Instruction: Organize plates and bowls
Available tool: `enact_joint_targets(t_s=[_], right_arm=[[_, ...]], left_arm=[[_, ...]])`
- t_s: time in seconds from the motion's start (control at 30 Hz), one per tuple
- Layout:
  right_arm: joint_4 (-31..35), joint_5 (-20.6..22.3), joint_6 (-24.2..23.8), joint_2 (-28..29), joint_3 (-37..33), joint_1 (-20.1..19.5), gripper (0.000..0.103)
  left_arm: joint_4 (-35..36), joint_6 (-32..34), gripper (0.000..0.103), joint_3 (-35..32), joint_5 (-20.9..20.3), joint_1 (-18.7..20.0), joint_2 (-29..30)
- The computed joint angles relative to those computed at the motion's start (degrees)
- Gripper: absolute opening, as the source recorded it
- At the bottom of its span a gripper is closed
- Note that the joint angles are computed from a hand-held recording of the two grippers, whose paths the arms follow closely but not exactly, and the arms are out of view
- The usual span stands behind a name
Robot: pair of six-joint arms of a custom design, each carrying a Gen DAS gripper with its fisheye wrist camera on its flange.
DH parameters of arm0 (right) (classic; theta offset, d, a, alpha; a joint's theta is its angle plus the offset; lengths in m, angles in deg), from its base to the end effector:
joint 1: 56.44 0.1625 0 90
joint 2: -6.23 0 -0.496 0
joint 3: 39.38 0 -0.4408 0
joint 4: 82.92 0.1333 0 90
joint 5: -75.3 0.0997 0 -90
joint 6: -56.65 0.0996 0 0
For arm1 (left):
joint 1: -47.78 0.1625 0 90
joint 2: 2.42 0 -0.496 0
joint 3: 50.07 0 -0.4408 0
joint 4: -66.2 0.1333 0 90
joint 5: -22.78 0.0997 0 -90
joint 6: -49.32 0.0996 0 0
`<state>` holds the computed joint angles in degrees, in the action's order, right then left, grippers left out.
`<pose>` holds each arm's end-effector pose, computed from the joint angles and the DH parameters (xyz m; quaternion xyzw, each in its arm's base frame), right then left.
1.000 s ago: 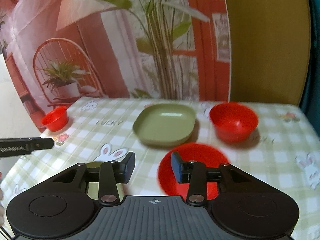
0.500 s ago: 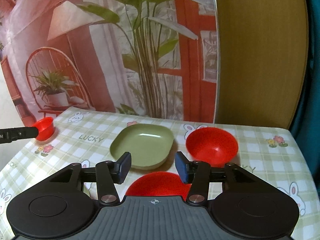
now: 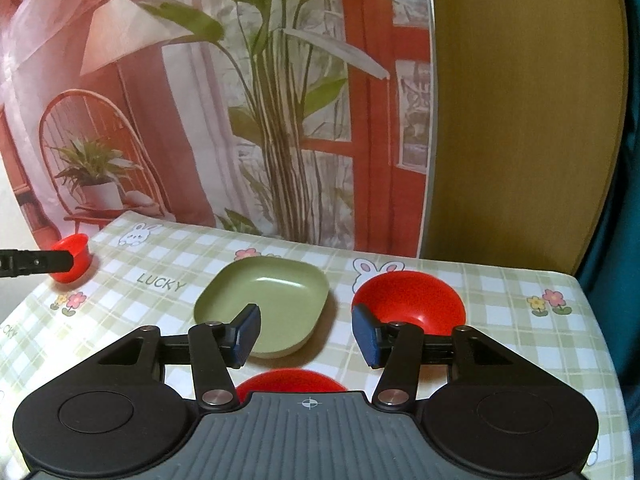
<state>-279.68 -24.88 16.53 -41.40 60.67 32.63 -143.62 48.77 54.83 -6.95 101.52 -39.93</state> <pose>0.1037 -0.7426 0.2035 0.2590 -0.8484 0.3983 0.2334 -0.2148 -0.6645 0.1065 0.0268 0.8065 -0.5047 0.3067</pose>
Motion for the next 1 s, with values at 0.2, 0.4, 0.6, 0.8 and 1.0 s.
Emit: enact_joint_targets(t_s=[0.2,0.4,0.6,0.8,1.0], right_arm=[[1.9,-1.0,0.0,1.1,-3.0,-0.2,0.052],[6.4,-2.1,0.8,3.0,-7.2,-0.4,0.052],[10.6,-3.3,1.5,5.7,-11.4,0.0,0.052],[16.0,-5.0,0.7,8.4,-15.4,0.5,0.049],[22.7,-7.8,2.3,10.7,-19.7,0.7,0.037]], left_arm=[[1.8,4.6,0.058,-2.0,0.7,0.6,0.6],[4.6,6.8,0.064,-4.5,-2.3,2.3,1.3],[11.2,5.8,0.064,-8.3,-5.7,4.6,2.7],[17.8,3.6,0.063,-12.0,-9.6,7.0,4.2],[23.5,2.2,0.062,-15.5,-11.9,8.8,5.6]])
